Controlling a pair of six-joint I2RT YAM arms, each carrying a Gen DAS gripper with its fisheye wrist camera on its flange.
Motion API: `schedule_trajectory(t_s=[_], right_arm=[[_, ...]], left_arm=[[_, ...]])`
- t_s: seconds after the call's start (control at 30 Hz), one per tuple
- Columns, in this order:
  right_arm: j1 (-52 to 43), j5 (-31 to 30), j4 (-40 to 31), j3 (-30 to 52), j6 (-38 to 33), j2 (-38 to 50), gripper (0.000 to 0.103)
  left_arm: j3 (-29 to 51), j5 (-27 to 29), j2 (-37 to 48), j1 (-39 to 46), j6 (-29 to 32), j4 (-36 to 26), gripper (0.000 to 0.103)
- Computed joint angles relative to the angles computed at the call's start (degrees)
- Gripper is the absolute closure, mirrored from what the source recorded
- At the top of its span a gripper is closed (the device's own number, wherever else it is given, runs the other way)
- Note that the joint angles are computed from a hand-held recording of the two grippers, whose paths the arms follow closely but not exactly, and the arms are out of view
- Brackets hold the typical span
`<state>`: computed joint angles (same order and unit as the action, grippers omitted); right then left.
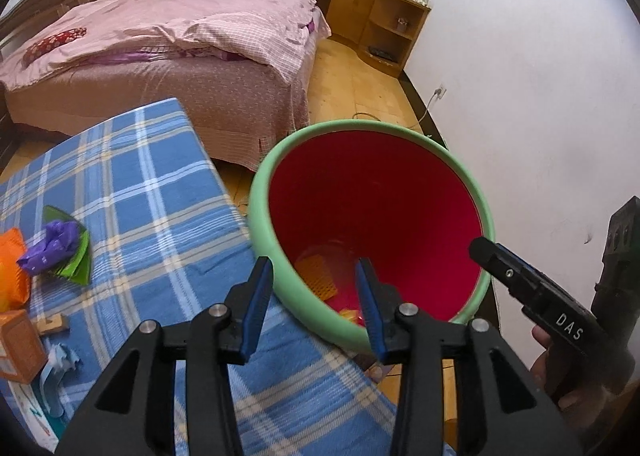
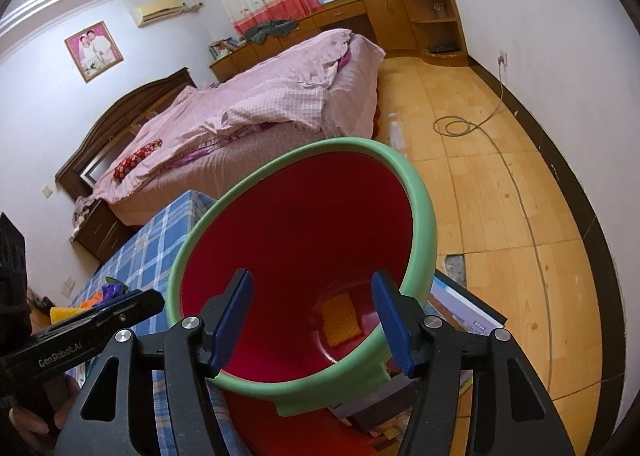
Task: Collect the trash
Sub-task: 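Move both open tools back over the table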
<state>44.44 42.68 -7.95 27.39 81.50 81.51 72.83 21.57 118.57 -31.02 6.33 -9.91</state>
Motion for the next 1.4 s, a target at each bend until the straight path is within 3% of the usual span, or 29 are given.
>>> schedule_trajectory(t_s=[0.4, 0.5, 0.8, 1.17, 1.27, 1.4], right_arm=[[8.0, 4.1, -10.0, 6.2, 6.8, 0.0, 0.038], [10.6, 5.3, -11.9, 8.8, 8.9, 2.0, 0.032], [14.4, 5.5, -13.8, 16.4, 10.7, 8.7, 0.032], [15.5, 4.2, -15.8, 26.1, 11.4, 17.5, 0.032], [15.3, 3.5, -15.7, 27.9, 10.7, 18.9, 0.024], [15.3, 3.5, -15.2, 30.1, 9.6, 21.1, 0.023]], left_arm=[[-8.9, 2.3, -9.7, 5.9, 0.5, -0.2, 0.060], [-11.3, 3.1, -12.4, 8.3, 1.8, -0.5, 0.060], [-15.7, 5.7, -18.7, 18.6, 6.5, -2.1, 0.060], [-12.7, 7.7, -15.8, 30.8, 12.2, -4.1, 0.060], [-11.3, 7.6, -14.1, 33.2, 12.7, -3.9, 0.060], [-8.1, 6.7, -10.6, 36.5, 13.2, -3.6, 0.060]])
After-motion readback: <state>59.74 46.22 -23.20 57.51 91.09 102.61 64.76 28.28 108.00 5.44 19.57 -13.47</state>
